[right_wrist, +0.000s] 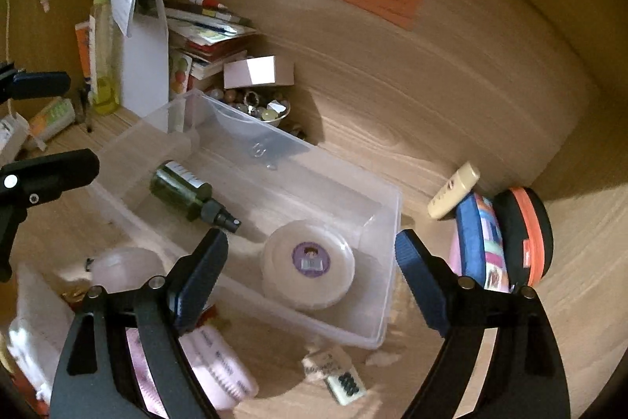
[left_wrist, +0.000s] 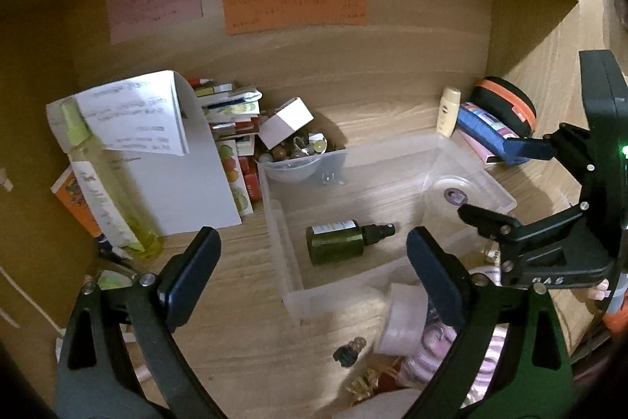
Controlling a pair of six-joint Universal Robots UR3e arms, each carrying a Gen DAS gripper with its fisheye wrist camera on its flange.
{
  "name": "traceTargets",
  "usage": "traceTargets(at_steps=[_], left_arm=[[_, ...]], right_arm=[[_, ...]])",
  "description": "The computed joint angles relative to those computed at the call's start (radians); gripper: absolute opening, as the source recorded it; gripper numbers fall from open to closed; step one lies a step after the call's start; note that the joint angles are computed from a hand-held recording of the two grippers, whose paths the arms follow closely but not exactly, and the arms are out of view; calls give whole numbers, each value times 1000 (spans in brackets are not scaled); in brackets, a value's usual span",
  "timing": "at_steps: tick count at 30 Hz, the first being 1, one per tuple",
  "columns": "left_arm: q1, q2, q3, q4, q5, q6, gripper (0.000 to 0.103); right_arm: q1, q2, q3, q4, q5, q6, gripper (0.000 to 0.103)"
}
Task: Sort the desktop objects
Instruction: 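Move left tool to the white cloth bag while right tool approaches the pink round brush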
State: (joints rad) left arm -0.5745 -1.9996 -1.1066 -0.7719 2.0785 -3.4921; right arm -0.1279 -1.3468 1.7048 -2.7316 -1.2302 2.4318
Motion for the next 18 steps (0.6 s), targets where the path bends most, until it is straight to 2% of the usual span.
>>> traceTargets(at_steps=[6,11,18], left_arm=[[-57,47,-60,6,56,-39,97],[-96,77,-116,10,90,-83,98],[-142,112,-201,-4,98,-175,98]], right_arm=[[-98,-144,143,-11,88,-7,86],[-187,-259,266,-22,163,-49,91],[-280,-368,402,-24,238,-118,92]])
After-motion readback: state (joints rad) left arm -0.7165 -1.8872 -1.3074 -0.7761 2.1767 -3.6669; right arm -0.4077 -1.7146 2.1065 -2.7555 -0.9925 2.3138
